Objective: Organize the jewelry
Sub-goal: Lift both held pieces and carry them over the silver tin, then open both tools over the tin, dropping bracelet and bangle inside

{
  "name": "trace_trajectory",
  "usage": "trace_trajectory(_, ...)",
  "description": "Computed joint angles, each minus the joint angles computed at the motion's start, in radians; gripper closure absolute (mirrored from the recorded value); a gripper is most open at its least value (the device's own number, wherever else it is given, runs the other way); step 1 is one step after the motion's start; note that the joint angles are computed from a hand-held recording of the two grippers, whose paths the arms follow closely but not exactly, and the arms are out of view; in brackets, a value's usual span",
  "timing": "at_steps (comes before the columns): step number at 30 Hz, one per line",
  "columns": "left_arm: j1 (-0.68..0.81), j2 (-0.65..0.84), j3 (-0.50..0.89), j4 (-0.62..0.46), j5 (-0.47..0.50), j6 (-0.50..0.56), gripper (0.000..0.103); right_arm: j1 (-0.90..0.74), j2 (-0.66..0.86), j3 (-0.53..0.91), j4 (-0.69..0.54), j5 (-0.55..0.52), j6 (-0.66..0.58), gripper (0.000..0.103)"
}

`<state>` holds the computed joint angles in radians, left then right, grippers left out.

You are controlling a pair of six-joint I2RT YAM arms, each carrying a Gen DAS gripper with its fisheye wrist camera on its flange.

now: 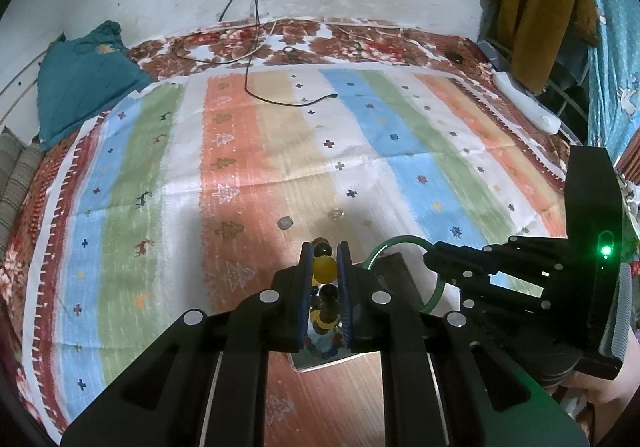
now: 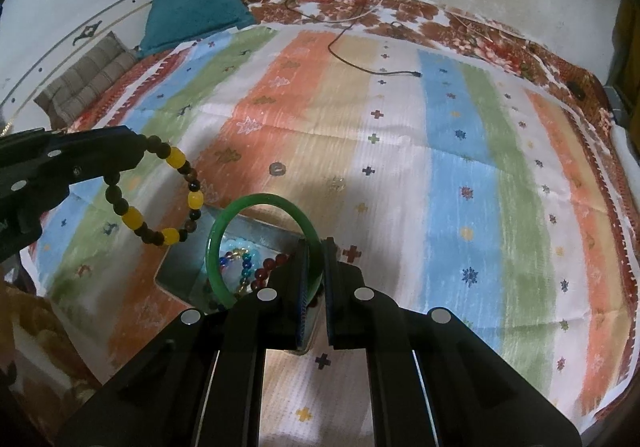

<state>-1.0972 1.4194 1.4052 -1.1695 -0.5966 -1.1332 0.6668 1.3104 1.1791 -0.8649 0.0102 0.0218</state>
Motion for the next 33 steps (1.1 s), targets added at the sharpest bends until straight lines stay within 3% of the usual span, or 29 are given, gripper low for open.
trace_trajectory(6, 0.001, -0.001, -0.008, 0.008, 0.027, -0.021, 0.091, -0.001, -0.001, -0.005, -0.003, -0.024, 0.011, 0.092)
trace_trajectory(8, 0.021, -0.008, -0.019, 0.004, 0.049, -0.033, 0.088, -0.007, 0.011, 0.002, -0.015, -0.010, 0.012, 0.076)
trace_trajectory(9, 0.027, -0.010, -0.024, -0.002, 0.051, -0.042, 0.088, -0.012, 0.021, 0.005, -0.022, -0.008, 0.014, 0.061)
trace_trajectory(13, 0.041, -0.020, -0.036, -0.030, 0.048, -0.069, 0.088, -0.025, 0.028, 0.009, -0.030, -0.005, 0.018, 0.060)
trace_trajectory(17, 0.046, -0.022, -0.037, -0.046, 0.040, -0.076, 0.076, -0.035, 0.034, 0.014, -0.031, 0.001, 0.022, 0.059)
trace_trajectory(23, 0.085, -0.013, -0.049, -0.054, 0.059, -0.063, 0.069, -0.049, 0.072, 0.037, -0.027, 0.014, 0.011, 0.054)
trace_trajectory(33, 0.182, 0.019, -0.068, -0.021, 0.122, 0.037, 0.058, -0.079, 0.162, 0.100, -0.023, 0.008, -0.010, 0.050)
